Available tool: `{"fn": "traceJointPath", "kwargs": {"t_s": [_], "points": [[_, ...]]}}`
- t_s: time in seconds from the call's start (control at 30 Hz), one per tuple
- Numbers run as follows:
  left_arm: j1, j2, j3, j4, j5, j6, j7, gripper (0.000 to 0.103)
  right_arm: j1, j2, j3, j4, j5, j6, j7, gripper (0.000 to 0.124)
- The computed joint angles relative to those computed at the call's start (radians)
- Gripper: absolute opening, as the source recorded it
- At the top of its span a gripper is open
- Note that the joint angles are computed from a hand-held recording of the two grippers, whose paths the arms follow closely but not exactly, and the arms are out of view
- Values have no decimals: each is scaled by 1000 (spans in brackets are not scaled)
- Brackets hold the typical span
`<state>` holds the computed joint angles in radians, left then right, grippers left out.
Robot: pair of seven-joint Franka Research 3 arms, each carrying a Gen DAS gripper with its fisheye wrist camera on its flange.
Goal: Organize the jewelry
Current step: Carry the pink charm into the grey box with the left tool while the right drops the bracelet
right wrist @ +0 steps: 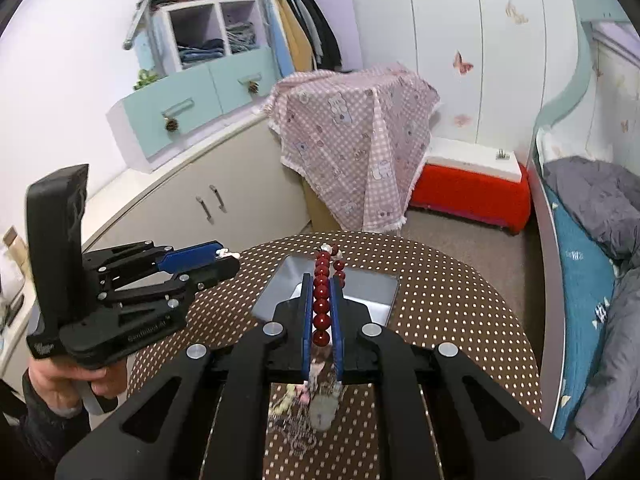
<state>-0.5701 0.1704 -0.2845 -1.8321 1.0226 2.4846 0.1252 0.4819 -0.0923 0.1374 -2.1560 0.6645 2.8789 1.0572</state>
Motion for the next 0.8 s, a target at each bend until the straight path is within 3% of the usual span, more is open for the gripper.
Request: {"fn": "traceJointPath", "kwargs": {"t_s": [0.13,0.2,0.23,0.27,0.33,0.4,0.53,0.7,0.8], "points": [[19,70,12,68,-82,19,83,29,-19,89,-3,89,10,-69,27,8],[2,90,32,94,-72,-13,68,87,-30,115,2,108,14,-66,52,11],[-14,87,45,92,-30,-31,32,91,-35,115,4,108,18,-65,65,16],[-30,81,54,90,16,-62,1,92,-40,112,6,106,28,-61,72,23],[-29,75,47,89,13,-83,4,92,-40,91,13,73,31,11,91,74],[-35,49,45,64,42,-111,-37,92,-33,56,19,23,33,111,99,90],[-39,-14,15,7,106,-172,-118,94,-13,0,5,-41,46,187,104,95],[-53,-99,-44,-61,190,-302,-209,95,37,-86,-10,-145,57,285,98,95],[-73,-136,-92,-85,231,-394,-258,97,116,-144,-53,-218,66,364,89,95]]}}
